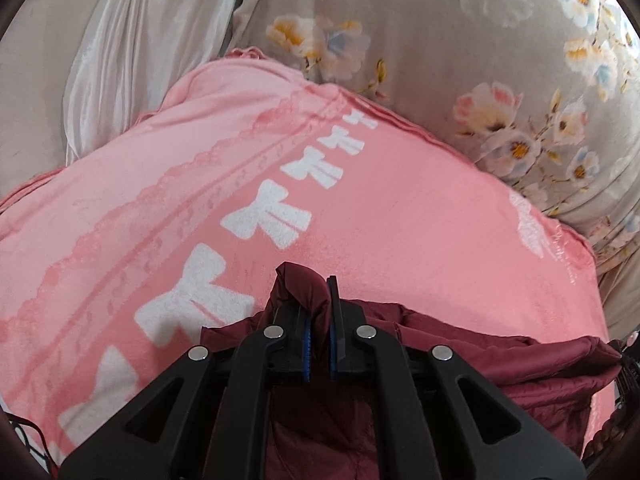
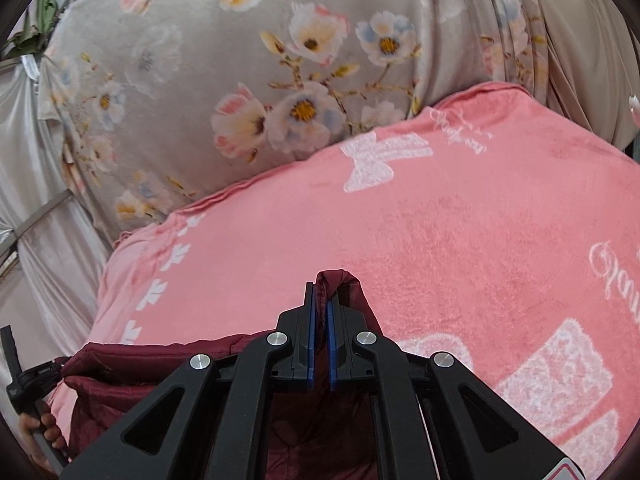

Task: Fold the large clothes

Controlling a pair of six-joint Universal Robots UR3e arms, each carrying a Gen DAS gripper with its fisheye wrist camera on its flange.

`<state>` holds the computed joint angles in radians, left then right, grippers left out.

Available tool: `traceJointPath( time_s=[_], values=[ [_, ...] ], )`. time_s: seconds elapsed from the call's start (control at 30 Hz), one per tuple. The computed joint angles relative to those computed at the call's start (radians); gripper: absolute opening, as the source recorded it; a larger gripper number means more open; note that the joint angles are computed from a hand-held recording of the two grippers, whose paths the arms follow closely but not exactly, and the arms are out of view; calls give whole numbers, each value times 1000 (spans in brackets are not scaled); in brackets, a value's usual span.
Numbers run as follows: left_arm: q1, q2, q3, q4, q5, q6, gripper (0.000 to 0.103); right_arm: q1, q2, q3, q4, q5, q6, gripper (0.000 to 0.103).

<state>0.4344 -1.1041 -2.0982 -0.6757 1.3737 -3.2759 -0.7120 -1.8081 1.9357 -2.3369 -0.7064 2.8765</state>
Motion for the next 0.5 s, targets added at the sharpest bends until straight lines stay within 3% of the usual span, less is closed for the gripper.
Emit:
traceJointPath(
  time_s=[0.13, 0.5],
  values=[
    [-56, -102, -7, 75, 67, -21, 5, 73, 91, -12, -86, -84, 52, 4],
    [-105, -252, -43, 192, 120, -41, 6, 162, 190, 14, -177, -213, 80, 4]
  ],
)
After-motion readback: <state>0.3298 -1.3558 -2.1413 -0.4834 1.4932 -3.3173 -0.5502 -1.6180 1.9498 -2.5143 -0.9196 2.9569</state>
